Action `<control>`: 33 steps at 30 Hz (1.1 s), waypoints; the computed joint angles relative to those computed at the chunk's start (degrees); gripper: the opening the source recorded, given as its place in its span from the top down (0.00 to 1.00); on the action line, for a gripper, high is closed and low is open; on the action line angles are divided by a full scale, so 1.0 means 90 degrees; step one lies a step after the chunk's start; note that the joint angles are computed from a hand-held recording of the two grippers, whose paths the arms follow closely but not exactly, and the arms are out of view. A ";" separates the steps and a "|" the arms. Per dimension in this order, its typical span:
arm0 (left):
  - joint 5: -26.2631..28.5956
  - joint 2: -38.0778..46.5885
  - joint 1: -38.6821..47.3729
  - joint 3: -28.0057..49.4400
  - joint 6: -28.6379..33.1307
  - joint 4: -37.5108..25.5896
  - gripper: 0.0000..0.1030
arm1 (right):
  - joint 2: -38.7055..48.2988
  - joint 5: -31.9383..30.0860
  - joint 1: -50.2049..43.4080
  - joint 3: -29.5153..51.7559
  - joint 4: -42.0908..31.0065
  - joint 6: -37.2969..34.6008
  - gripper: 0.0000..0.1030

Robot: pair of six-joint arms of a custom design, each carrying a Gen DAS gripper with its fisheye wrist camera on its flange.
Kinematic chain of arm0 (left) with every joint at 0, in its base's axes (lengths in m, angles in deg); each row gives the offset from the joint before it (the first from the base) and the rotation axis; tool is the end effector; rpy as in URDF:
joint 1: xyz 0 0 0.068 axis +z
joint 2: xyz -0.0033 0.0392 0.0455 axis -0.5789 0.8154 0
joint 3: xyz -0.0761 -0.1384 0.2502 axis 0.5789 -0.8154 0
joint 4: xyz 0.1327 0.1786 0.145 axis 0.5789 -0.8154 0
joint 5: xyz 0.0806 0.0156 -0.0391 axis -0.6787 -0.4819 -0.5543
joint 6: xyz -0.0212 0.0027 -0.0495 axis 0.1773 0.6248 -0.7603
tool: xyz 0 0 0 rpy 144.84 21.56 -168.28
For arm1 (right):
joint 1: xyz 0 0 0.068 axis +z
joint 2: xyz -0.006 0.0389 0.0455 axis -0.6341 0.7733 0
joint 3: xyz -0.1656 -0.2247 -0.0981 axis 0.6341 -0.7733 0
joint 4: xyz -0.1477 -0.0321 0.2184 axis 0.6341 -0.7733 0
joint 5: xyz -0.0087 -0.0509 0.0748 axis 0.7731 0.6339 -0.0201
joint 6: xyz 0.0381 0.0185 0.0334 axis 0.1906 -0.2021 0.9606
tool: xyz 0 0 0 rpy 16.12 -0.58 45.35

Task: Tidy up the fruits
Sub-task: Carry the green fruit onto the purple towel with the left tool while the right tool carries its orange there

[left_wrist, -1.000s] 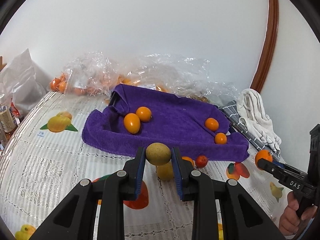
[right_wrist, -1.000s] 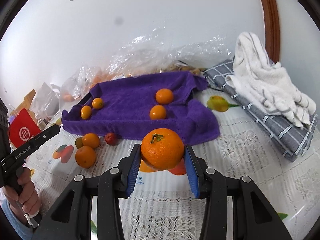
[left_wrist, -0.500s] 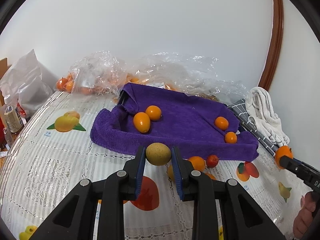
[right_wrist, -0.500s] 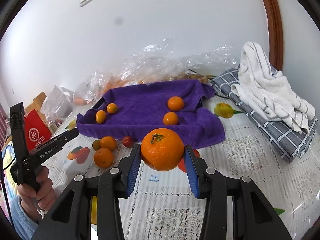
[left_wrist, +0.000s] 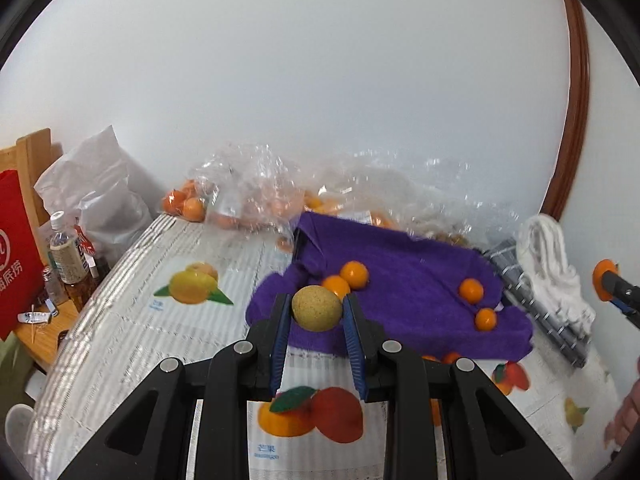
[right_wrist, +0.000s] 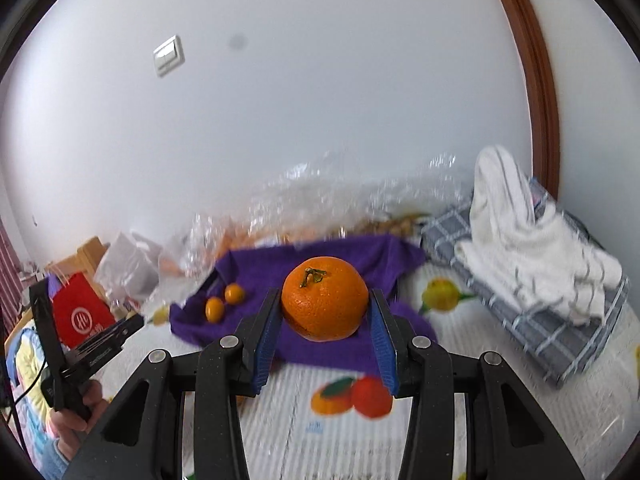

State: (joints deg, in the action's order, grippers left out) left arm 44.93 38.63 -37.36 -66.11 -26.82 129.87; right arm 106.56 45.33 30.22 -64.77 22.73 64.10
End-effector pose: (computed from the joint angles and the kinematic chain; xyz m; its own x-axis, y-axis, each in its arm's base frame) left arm 0.2426 -0.0212 0.1007 -0.5333 -0.0256 -0.8455 0.3127 0.9228 -0.2252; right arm 0.1042 0.1905 0.1265 -0.3783 0.2753 -0.8838 0.1850 0.9580 0.2193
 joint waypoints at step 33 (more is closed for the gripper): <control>-0.0135 0.0508 -0.0283 0.0683 0.0515 -0.0953 0.75 | 0.3524 -0.3294 -0.2012 0.1040 0.2223 -0.1982 0.60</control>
State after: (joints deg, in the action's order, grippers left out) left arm 43.72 43.20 -39.90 -59.96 -22.19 121.29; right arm 138.28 15.69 12.11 -55.41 42.74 46.26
